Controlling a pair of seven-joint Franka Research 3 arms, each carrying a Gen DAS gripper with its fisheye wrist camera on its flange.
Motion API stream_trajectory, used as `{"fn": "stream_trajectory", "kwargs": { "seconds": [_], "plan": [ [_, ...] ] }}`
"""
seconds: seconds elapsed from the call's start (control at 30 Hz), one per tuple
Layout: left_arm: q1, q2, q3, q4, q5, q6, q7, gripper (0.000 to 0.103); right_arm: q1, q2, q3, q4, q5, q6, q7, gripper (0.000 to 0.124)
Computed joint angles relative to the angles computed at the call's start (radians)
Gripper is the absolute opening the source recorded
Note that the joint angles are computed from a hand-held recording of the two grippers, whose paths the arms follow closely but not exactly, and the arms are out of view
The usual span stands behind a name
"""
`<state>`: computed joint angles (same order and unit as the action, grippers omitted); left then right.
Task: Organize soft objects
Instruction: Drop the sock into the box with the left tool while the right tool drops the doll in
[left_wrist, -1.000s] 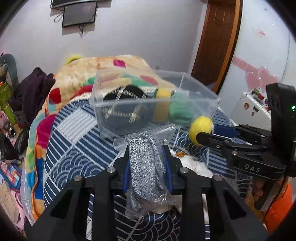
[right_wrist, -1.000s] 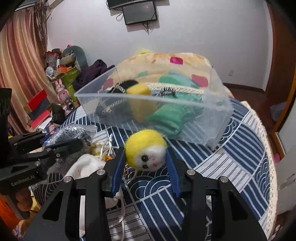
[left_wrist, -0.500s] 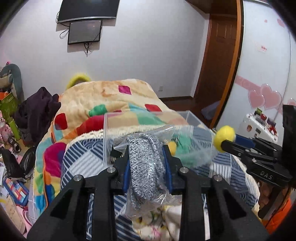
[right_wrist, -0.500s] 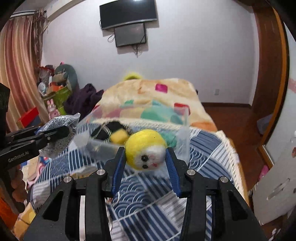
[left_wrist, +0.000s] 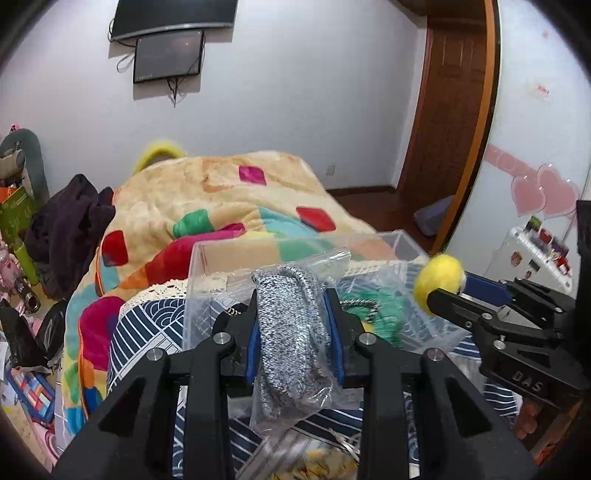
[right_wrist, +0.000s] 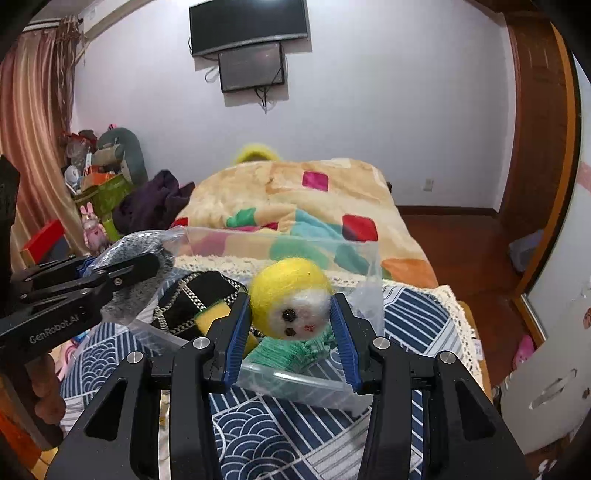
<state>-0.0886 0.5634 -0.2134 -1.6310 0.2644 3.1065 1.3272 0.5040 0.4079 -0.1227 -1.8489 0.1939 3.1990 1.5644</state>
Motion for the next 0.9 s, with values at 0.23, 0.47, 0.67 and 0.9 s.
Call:
{"fn": "stream_trajectory", "kwargs": {
  "seconds": [0.23, 0.47, 0.67, 0.9],
  "plan": [
    [-0.006, 0.09, -0.008, 0.129, -0.015, -0.118, 0.04, 0.03, -0.058, 0.054, 0.054, 0.081, -0.011, -0.102, -0.015, 0.04],
    [-0.046, 0.116, 0.038, 0.171, -0.012, -0.16, 0.024, 0.031, -0.079, 0.061, 0.072, 0.091, -0.039, -0.15, 0.004, 0.041],
    [-0.058, 0.083, 0.052, 0.12, -0.003, -0.133, 0.001, 0.053, -0.159, 0.034, 0.169, 0.064, 0.011, -0.145, -0.084, 0.043],
    [-0.12, -0.026, 0.147, -0.025, 0.092, -0.011, -0.109, 0.064, -0.1, -0.006, 0.107, 0.011, -0.009, -0.089, -0.059, 0.057]
  ]
}}
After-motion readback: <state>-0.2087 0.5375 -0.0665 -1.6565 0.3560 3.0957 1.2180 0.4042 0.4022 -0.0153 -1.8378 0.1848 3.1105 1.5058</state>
